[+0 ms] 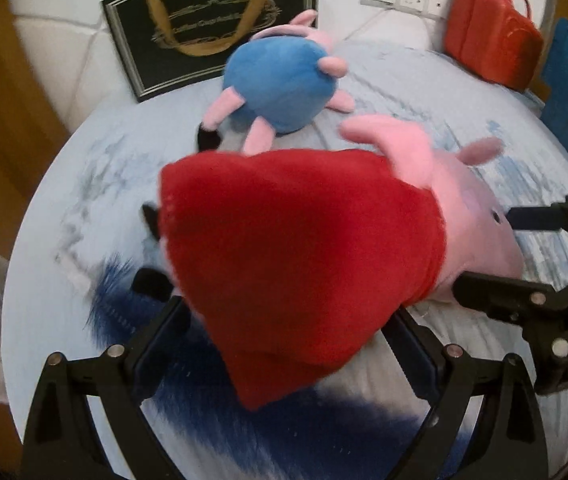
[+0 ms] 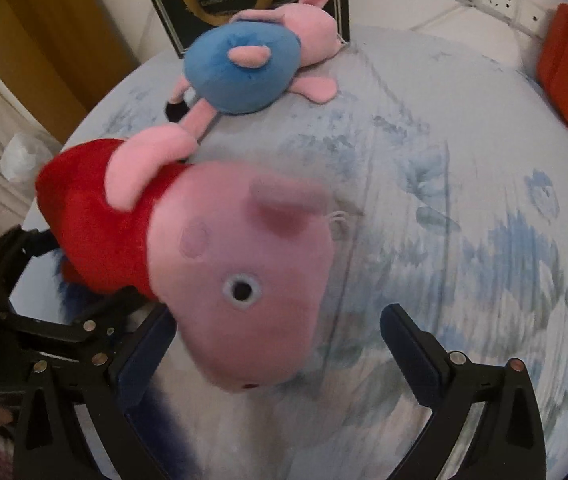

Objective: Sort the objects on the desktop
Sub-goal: 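Grasp the red-dress pig plush with both grippers and lift it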

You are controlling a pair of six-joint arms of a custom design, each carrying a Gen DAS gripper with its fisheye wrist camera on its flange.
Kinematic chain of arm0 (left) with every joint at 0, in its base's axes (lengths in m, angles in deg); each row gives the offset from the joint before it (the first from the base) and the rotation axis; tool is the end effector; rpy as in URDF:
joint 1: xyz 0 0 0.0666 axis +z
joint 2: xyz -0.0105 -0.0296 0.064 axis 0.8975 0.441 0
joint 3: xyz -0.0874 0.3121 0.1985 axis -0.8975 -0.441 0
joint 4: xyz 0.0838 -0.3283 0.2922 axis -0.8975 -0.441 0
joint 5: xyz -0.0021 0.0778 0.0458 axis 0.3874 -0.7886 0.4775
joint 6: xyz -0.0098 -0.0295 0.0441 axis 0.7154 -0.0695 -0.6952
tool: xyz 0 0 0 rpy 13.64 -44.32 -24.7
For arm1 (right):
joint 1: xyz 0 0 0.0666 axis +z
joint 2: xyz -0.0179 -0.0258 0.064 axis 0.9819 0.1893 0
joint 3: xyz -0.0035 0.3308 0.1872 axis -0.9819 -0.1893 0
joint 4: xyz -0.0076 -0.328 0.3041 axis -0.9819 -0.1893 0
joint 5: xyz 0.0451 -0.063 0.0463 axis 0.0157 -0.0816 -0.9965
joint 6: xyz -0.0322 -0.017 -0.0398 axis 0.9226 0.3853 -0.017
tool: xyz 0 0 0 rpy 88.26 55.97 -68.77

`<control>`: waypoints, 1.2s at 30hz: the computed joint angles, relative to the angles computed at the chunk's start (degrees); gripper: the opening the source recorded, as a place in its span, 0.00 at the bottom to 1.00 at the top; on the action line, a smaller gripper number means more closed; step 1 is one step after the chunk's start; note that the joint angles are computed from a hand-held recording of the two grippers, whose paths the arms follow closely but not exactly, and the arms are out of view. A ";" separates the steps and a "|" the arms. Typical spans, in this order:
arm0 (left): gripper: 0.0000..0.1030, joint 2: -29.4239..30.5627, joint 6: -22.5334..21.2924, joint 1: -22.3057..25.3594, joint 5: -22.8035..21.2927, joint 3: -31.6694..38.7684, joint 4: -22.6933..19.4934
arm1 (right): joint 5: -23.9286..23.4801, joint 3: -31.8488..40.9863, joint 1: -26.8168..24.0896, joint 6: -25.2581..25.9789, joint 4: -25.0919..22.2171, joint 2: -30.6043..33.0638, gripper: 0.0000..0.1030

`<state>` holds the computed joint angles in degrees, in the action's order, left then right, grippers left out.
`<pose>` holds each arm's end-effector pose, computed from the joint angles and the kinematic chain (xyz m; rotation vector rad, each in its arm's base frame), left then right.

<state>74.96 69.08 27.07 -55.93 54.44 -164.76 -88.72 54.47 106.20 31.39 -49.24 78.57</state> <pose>0.4761 -0.3423 0.5481 -0.0300 2.6317 0.0293 0.5290 0.2776 0.5318 -0.7502 2.6915 0.3657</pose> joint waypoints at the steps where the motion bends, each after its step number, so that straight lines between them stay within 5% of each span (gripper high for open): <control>1: 0.94 0.37 -0.96 0.05 -0.05 0.53 0.40 | -0.02 0.75 -0.18 0.21 0.16 0.54 1.00; 14: 0.94 3.02 -4.47 2.56 1.58 3.58 2.43 | -1.84 10.36 0.79 2.56 0.26 7.41 1.00; 16: 0.94 3.95 -4.41 2.56 1.16 4.37 1.76 | -2.40 10.70 0.86 2.99 0.34 7.76 0.90; 25: 0.79 4.01 -3.47 2.27 -2.05 4.48 3.98 | -2.47 10.96 0.63 3.14 2.37 7.97 0.79; 36: 0.77 4.31 -2.84 -1.24 -9.97 11.06 1.34 | -2.85 7.48 0.31 3.20 6.51 2.23 0.77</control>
